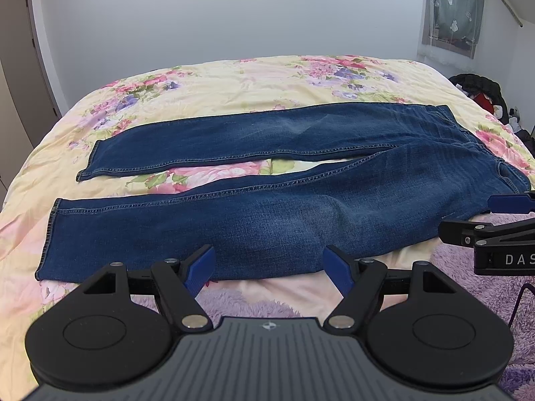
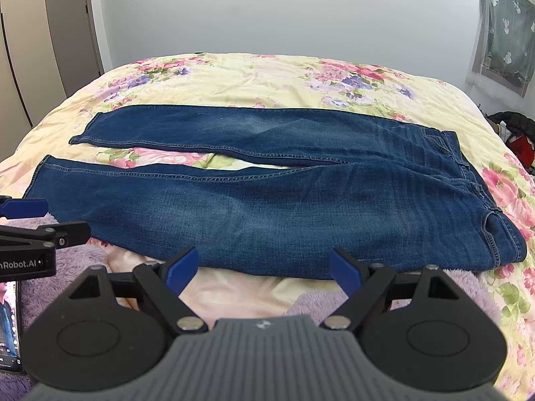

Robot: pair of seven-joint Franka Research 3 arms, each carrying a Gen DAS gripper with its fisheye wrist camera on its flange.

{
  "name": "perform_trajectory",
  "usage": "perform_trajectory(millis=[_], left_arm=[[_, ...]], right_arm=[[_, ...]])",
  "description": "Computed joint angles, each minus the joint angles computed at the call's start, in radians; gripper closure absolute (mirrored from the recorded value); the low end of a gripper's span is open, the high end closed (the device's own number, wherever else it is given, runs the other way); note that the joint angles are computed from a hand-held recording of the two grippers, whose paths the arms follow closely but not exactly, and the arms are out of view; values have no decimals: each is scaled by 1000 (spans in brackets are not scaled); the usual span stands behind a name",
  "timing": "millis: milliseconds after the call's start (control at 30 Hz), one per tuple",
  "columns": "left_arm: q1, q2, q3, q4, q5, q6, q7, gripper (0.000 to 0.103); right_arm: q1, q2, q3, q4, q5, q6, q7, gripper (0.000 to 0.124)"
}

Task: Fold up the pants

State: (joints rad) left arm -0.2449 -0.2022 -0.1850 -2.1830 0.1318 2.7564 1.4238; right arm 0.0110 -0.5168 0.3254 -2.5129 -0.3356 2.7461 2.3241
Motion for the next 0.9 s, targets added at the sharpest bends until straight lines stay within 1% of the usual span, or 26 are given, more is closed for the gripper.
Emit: perform_trajectory(millis=[900], left_arm=[[-3,-4,0,-5,0,0,-5,17]], right_arm=[[5,2,-5,-5,1,0,4,42]])
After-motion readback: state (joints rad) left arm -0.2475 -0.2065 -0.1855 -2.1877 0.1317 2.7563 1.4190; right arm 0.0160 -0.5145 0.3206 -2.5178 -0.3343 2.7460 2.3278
